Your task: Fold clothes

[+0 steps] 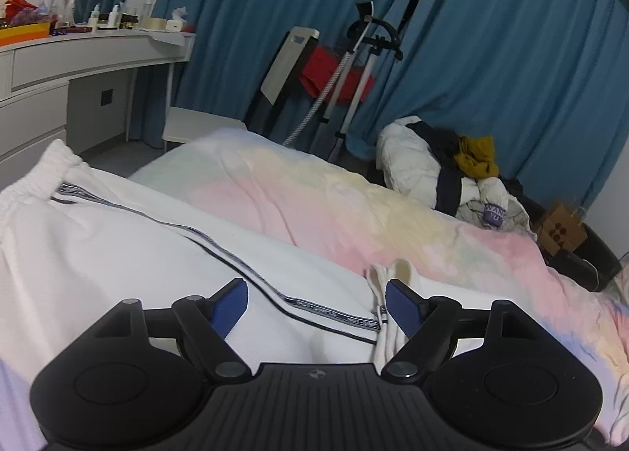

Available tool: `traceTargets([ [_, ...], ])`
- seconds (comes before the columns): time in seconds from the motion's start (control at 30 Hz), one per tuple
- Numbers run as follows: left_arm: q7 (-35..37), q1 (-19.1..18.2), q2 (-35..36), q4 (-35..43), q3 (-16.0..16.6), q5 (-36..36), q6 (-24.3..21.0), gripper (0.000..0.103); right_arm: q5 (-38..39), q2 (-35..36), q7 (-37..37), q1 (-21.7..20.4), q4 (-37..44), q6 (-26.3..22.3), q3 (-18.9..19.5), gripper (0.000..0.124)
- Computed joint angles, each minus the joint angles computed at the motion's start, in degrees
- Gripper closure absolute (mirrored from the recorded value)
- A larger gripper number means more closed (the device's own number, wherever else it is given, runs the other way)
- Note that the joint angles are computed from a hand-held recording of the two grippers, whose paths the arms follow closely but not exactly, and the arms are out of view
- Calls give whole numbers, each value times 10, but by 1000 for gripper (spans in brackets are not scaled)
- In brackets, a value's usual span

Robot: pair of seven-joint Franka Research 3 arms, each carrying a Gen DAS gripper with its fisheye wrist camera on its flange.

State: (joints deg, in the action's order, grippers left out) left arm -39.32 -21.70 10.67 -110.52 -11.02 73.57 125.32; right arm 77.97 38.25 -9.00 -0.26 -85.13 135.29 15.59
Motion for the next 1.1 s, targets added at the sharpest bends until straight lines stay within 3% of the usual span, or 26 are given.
traceTargets([
  [0.13, 2, 4, -15, -15, -3, -23, 5, 24, 63, 9, -16, -13, 32, 40, 8, 46],
  [0.27, -13, 15, -46, -50, -7, -60, 23, 23, 99, 54, -67, 9, 101, 157, 4, 46],
  [0.3, -25, 19, -60, -66, -8, -70, 30, 23, 73, 75, -37, 23, 128, 181, -5, 46],
  [0.4, -79, 35, -115, -129, -14, -96, 55, 22, -77, 144, 166, 75, 211, 189, -69, 46],
  [0.53, -138, 63, -208, -223, -27, -131, 89, 19, -182, 211, 282, 98, 289, 157, -100, 44],
  [0.77, -202, 100, -358, -370, -48, -208, 142, 8, -219, 199, 296, 69, 264, 179, -47, 44],
  [0.9, -261, 133, -397, -438, -57, -224, 215, 8, -221, 170, 279, 40, 219, 211, -3, 46],
  [1.0, -299, 173, -391, -463, -73, -216, 275, 8, -163, 139, 159, -17, 163, 234, 80, 46],
  [1.03, -317, 192, -388, -469, -82, -203, 295, 8, -163, 134, 157, -21, 155, 222, 81, 47],
  [1.1, -359, 229, -382, -476, -101, -172, 329, 8, -209, 138, 218, 0, 164, 190, 45, 45],
])
